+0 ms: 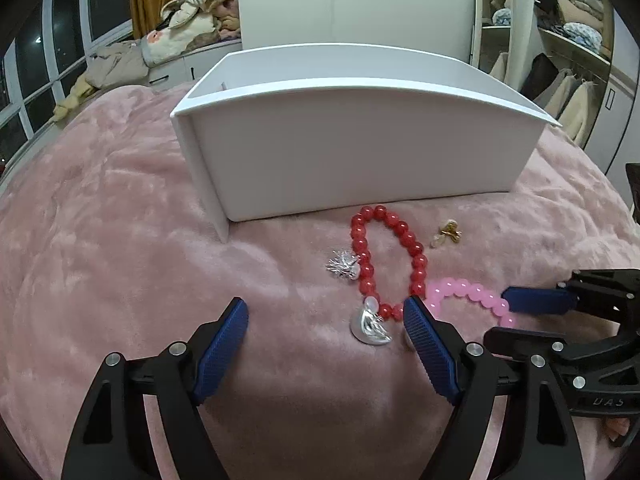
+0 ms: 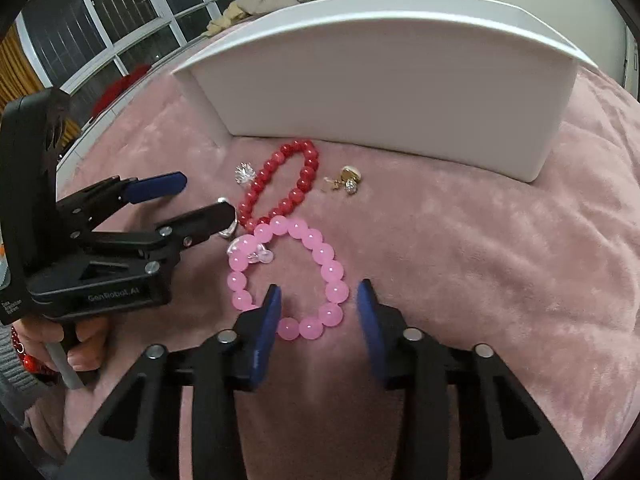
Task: Organize jewelry
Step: 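Grasp the pink bead bracelet with the right tool while the left tool grasps the silver heart charm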
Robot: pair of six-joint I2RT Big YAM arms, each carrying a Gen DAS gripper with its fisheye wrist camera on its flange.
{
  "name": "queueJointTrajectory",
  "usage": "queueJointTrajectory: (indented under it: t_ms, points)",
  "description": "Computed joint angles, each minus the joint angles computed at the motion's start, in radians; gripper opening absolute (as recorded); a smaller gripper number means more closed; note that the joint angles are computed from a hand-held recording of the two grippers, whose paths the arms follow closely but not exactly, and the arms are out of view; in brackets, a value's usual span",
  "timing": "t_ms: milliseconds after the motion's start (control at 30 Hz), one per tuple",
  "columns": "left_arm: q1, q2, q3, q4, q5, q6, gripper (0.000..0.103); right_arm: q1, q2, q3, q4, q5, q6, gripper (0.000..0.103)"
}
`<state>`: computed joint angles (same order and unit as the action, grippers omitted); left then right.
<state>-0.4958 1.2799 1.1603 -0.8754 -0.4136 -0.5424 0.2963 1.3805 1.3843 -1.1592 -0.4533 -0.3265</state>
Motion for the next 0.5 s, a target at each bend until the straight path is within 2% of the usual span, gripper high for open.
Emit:
queueJointTrajectory:
  t_ms: [100,167,200,400,467,500]
  points:
    - [0.003,0.009,-0.004,0.014,-0.006,-0.005,0.082,-0.008,0.002,0.0,-0.015,-0.017,-0.001,0.026]
    - [0.002,0.01,-0.013,0.023,-0.006,-0.002,0.082,-0.012,0.004,0.001,-0.027,-0.027,-0.014,0.023]
    - [0.001,0.012,-0.014,0.024,-0.009,0.003,0.079,-0.013,0.005,0.003,-0.032,-0.026,-0.02,0.018]
    - [0.003,0.0,-0.027,0.038,0.019,0.021,0.046,-0.011,-0.004,-0.006,-0.03,-0.02,-0.03,0.015]
    - [0.011,-0.009,-0.036,0.049,0.044,0.026,0.031,-0.007,-0.013,-0.013,-0.011,-0.018,-0.03,0.012]
    - [0.016,-0.013,-0.041,0.055,0.07,0.029,0.019,-0.007,-0.017,-0.016,-0.008,-0.021,-0.033,0.012]
